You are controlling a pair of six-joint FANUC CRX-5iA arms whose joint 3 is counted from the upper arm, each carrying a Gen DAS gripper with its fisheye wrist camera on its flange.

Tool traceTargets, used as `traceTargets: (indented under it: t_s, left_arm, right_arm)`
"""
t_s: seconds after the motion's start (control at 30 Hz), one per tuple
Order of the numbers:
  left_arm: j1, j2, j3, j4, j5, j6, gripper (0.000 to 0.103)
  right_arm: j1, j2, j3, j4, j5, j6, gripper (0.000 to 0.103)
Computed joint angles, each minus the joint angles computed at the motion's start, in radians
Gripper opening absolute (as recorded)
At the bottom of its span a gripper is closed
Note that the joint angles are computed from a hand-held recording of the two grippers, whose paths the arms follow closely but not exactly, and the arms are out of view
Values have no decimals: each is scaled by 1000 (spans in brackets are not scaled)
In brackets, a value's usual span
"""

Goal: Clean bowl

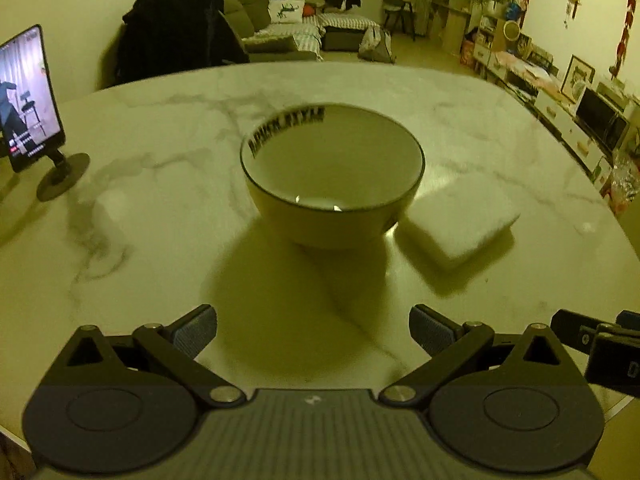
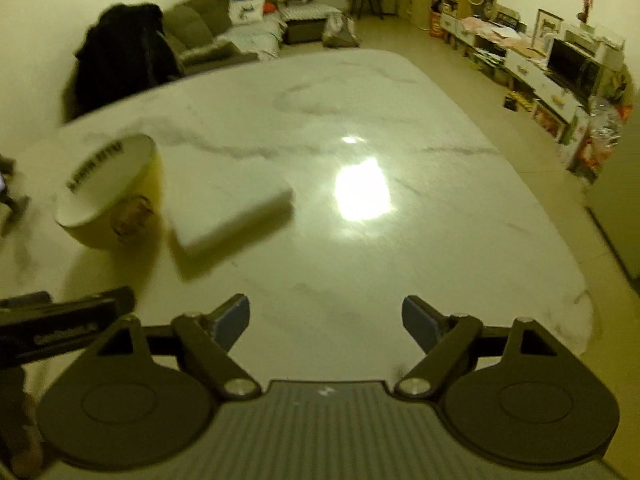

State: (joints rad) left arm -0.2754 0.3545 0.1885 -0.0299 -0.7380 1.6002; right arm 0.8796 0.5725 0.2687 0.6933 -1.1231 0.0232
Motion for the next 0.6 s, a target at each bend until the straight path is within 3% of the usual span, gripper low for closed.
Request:
traceTargets:
  t_s: [0.17,0.6]
  left_arm:
    - [6,29,20,12,-15,-8,102]
    - [4,52,40,5,13,-2,102]
  right_arm:
    - [-13,52,79,-83,-47,89,87]
    - [-17,71,100,-81,-51,98,100]
